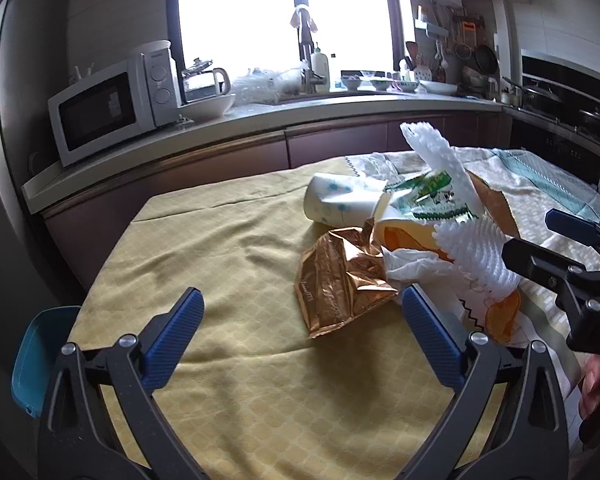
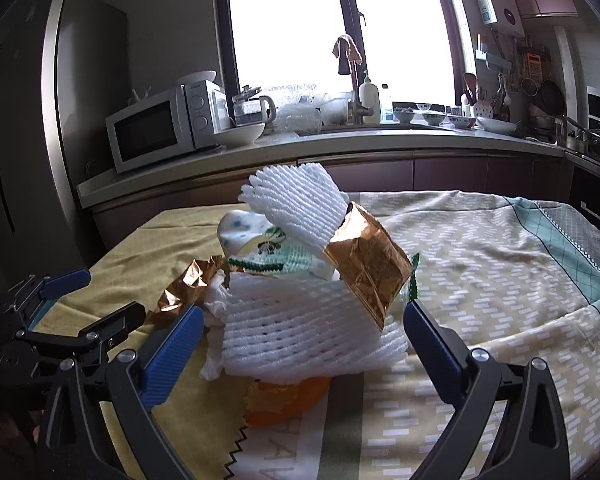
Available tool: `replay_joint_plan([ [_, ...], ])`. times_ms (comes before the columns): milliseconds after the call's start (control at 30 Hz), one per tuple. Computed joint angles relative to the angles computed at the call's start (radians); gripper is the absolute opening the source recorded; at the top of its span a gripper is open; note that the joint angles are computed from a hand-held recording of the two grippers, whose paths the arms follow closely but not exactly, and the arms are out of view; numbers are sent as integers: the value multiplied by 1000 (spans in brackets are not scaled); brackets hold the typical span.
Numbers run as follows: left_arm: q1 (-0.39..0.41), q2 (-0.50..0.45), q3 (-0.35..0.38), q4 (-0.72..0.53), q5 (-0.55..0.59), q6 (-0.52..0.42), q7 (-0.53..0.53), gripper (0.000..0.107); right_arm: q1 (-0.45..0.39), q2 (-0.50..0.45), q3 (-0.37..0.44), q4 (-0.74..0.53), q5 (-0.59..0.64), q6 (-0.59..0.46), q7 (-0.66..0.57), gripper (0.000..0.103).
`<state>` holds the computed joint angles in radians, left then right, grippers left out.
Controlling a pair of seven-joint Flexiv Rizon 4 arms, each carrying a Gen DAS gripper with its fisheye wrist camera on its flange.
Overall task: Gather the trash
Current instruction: 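Grasp the copper foil bag with the left tool while the right tool grasps the gold foil wrapper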
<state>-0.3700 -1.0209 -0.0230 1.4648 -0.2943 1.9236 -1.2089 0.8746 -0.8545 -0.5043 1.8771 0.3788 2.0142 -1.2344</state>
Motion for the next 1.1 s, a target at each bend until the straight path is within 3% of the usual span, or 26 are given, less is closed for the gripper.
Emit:
replay_joint_plan([
  [100,13,-13,-16,-47,9,-84,17,97,-61,16,66,3,-26,-5,16,97],
  [233,-7,-40,18,-118,19,-172,27,89,-95,25,85,7,-29,-1,39,97],
  [433,37,-41,-41,-155,58,-285,28,67,-43,-3,-37,-30,-55,-106,44,95],
  [567,85,-42,-105,-161,72,-329,30,47,-66,-18,-53,-58,-138,-159,85,78],
  [900,187,-38,-249,-114,96,-291,76,46,-192,10,65,-71,-262,-121,109,16],
  [1100,244,-12,-313,-48,99,-254,78,46,-178,29,60,-44,-222,-70,87,7],
])
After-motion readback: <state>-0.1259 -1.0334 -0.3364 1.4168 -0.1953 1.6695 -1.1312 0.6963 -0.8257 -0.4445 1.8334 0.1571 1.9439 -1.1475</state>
